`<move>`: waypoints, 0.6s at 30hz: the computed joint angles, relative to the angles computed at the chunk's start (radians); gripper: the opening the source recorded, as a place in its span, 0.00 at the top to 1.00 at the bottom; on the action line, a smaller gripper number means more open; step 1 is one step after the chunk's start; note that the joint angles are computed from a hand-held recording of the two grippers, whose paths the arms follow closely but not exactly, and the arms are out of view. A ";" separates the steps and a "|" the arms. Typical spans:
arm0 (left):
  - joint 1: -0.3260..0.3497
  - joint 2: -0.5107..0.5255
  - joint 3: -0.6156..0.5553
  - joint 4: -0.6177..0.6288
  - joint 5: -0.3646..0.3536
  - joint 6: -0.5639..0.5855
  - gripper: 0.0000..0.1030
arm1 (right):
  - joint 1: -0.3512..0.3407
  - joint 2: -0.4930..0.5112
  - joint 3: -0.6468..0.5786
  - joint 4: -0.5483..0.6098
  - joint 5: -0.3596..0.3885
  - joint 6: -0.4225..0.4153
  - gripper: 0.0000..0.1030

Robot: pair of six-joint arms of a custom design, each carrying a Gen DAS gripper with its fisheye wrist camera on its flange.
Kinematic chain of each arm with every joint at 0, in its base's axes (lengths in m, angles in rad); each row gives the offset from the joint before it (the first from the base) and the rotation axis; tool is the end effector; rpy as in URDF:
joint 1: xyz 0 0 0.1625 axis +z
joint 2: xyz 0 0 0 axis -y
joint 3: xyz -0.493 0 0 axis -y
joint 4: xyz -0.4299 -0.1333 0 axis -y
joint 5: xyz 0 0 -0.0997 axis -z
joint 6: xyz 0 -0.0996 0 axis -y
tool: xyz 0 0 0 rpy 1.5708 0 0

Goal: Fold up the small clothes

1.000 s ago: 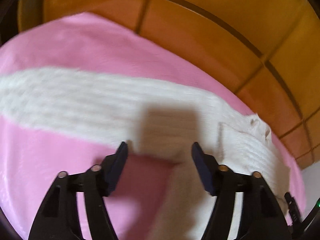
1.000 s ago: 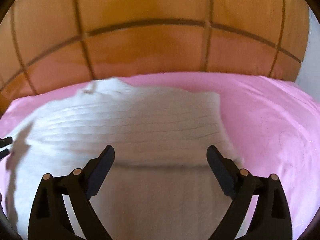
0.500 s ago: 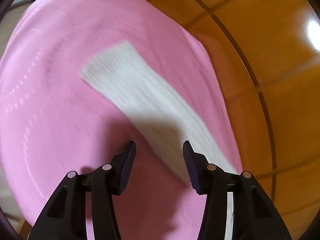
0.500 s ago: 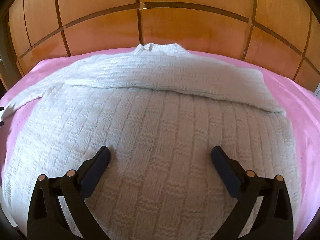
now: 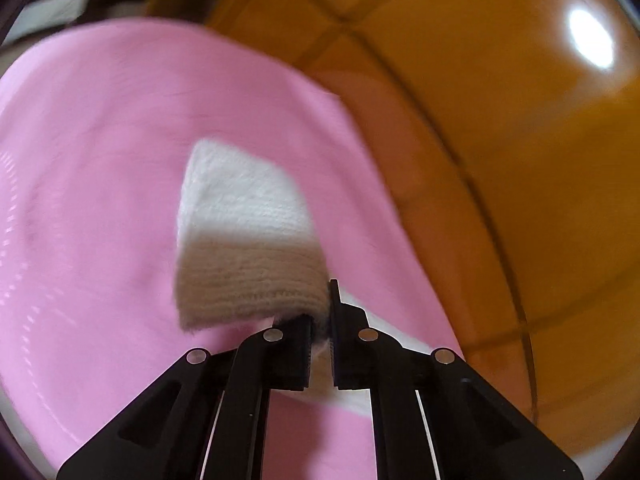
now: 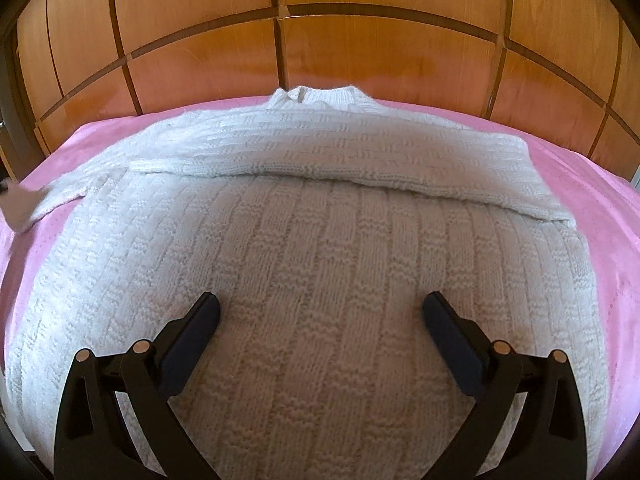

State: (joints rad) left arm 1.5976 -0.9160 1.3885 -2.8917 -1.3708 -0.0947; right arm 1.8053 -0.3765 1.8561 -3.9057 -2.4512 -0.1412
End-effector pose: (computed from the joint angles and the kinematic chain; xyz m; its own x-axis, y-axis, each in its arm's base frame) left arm 0.1751 -0.8178 0.3681 -0.9697 -0.2370 -0.0598 -0.1099 0.6414 -0.7593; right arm 0.1969 -0.5810 -0.0507 -0.7257 0.3241 0.6070 -0.2571 0.6905 -0.6761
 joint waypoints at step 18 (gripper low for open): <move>-0.186 0.011 0.360 -0.022 -0.025 0.399 0.54 | -0.005 0.002 0.009 -0.017 0.023 0.013 0.02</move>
State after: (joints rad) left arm 1.4113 -0.9048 1.7485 -2.9137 -1.3956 0.3043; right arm 1.8002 -0.3748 1.8653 -3.9224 -2.4279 -0.1285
